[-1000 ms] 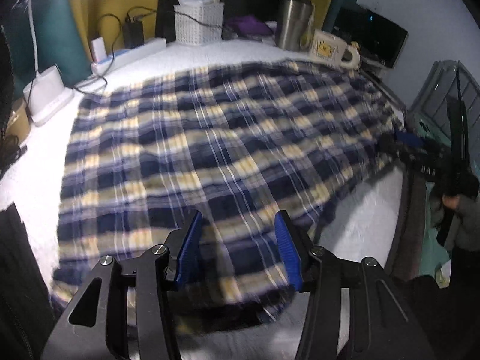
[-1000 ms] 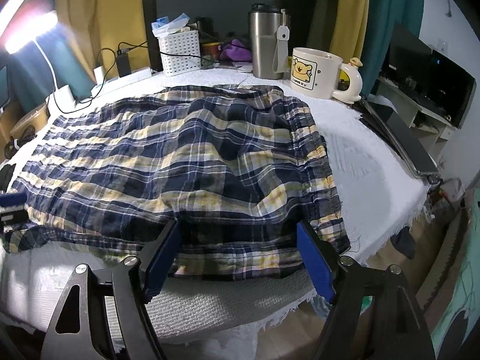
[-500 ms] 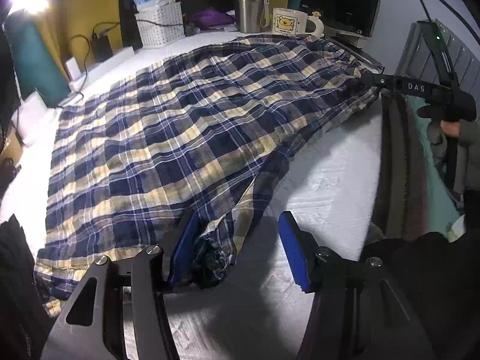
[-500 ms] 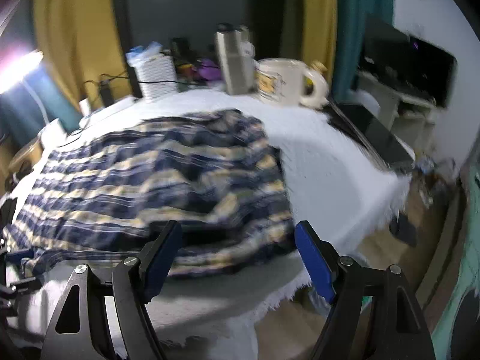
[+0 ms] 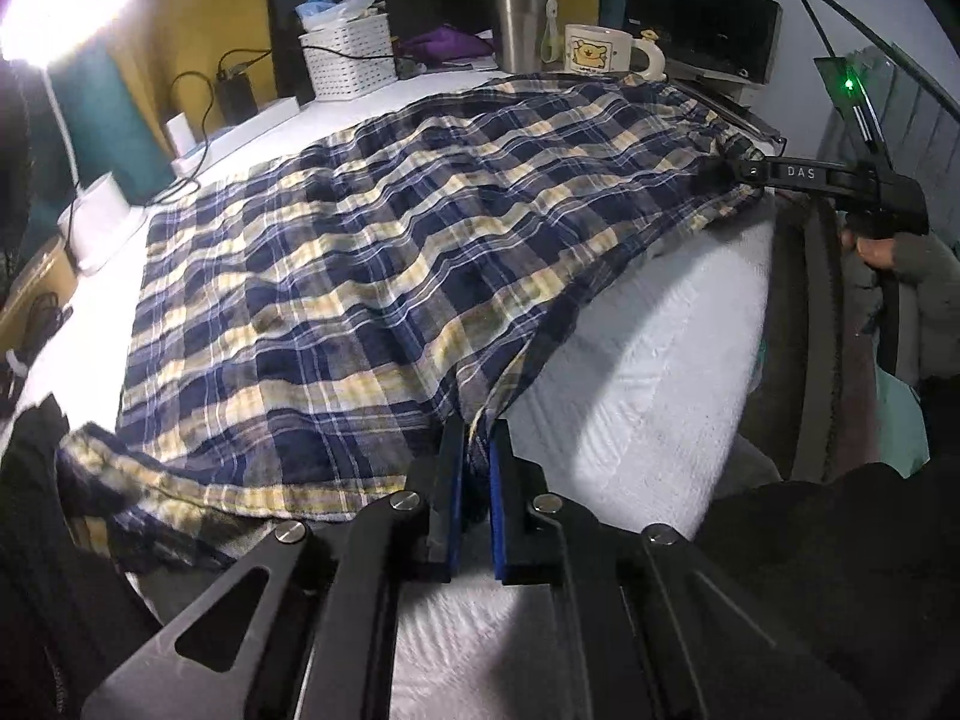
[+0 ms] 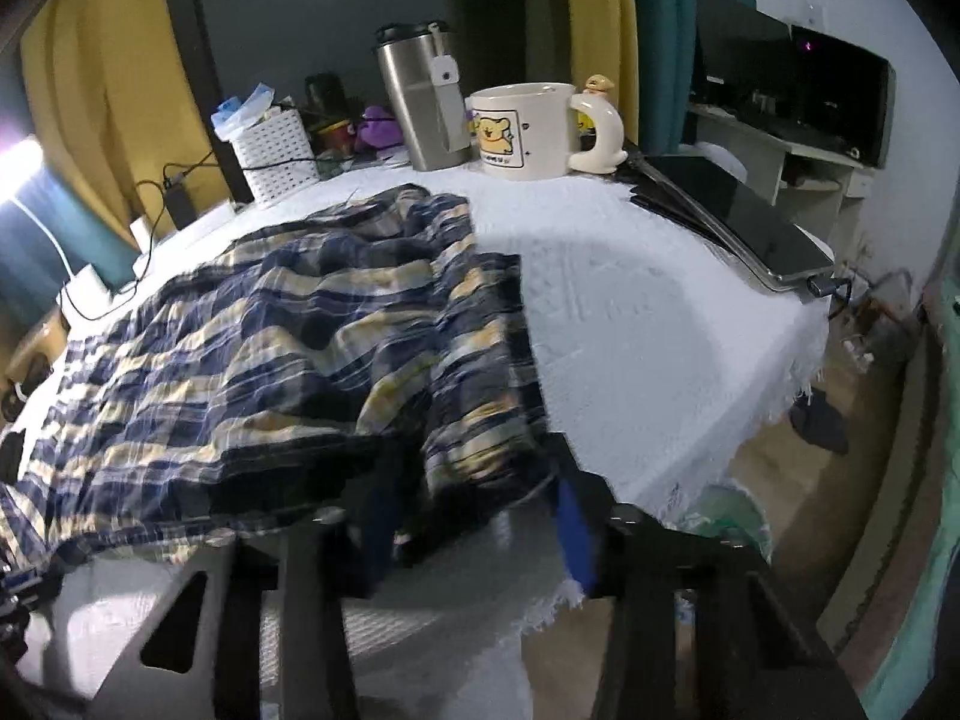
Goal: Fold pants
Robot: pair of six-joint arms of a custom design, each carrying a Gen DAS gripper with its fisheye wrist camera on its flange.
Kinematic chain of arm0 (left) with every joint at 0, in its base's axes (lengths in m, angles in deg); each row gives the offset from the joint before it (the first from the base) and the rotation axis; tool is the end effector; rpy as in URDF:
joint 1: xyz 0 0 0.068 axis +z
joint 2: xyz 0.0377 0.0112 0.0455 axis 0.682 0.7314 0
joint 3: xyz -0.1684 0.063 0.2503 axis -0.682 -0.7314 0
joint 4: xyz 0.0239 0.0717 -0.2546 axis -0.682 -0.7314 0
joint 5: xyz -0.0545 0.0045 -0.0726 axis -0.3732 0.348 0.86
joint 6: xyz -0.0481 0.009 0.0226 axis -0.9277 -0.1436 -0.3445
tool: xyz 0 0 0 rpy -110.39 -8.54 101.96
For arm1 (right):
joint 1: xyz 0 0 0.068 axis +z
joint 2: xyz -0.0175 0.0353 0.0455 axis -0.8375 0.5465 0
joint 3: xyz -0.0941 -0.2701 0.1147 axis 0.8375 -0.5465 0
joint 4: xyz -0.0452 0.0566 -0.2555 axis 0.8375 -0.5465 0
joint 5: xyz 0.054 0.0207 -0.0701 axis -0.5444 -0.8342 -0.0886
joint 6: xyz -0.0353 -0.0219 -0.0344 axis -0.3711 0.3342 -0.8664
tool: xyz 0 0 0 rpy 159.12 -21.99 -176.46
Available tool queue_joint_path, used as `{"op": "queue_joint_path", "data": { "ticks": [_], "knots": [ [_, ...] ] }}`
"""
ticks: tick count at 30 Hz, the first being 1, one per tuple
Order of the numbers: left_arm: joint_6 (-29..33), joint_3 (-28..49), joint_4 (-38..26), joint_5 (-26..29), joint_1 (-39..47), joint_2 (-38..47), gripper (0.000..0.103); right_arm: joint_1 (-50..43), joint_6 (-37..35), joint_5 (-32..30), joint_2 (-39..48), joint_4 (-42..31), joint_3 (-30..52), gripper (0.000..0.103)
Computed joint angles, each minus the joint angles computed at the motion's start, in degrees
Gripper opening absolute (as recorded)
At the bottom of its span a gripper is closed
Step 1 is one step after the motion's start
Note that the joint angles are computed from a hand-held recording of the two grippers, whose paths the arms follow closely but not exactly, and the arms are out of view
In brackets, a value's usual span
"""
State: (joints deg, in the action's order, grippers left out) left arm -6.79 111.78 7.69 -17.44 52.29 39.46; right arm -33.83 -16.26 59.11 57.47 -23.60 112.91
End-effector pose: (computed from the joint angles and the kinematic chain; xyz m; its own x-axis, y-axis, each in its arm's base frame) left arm 0.3195 0.0342 0.2071 -0.5605 0.5844 -0.5868 0.7344 0.6782 -0.0260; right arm 0.2403 0.0832 0.1991 -0.5882 0.3888 -0.7091 0.4471 0.8870 0.1154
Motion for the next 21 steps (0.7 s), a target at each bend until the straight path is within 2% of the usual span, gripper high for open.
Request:
{"op": "queue_joint_path", "data": {
  "ticks": [4, 7, 9, 10, 11, 12, 15, 17, 21],
  "knots": [
    [-0.54, -0.45, -0.62, -0.09, 0.14, -0.81, 0.005, -0.27, -1.97, -0.06, -0.20, 0.38, -0.38, 0.035],
    [-0.52, 3.10, -5.38, 2.01, 1.60, 0.15, 0.010, -0.01, -1.32, 0.48, -0.09, -0.88, 0.20, 0.036],
    [-0.50, 6.19, -8.77, 3.90, 3.15, 1.09, 0.022, 0.32, -0.68, 0.93, -0.49, -1.87, 0.40, 0.036],
    [-0.29, 7.55, -9.65, 5.06, 4.42, 1.38, 0.036, 0.63, -0.27, 1.10, -0.83, -2.40, 0.41, 0.036],
    [-0.42, 8.60, -10.06, 5.85, 5.37, 1.65, 0.046, 0.99, 0.11, 1.35, -1.00, -3.16, 0.71, 0.037],
    [-0.75, 10.35, -10.64, 6.73, 6.60, 2.44, 0.047, 1.38, 0.37, 1.81, -1.13, -4.26, 1.18, 0.037],
    [-3.46, 14.14, -8.94, 5.82, 8.04, 5.36, 0.047, 2.64, 1.52, 3.42, -1.75, -7.15, 2.31, 0.047],
    [-7.99, 17.03, -5.57, 1.74, 8.28, 8.82, 0.047, 3.13, 1.93, 3.89, -2.63, -8.13, 2.52, 0.072],
    [-12.41, 21.91, -4.32, -2.92, 9.08, 14.89, 0.047, 4.18, 3.02, 5.33, -3.51, -10.43, 3.39, 0.075]
  ]
}}
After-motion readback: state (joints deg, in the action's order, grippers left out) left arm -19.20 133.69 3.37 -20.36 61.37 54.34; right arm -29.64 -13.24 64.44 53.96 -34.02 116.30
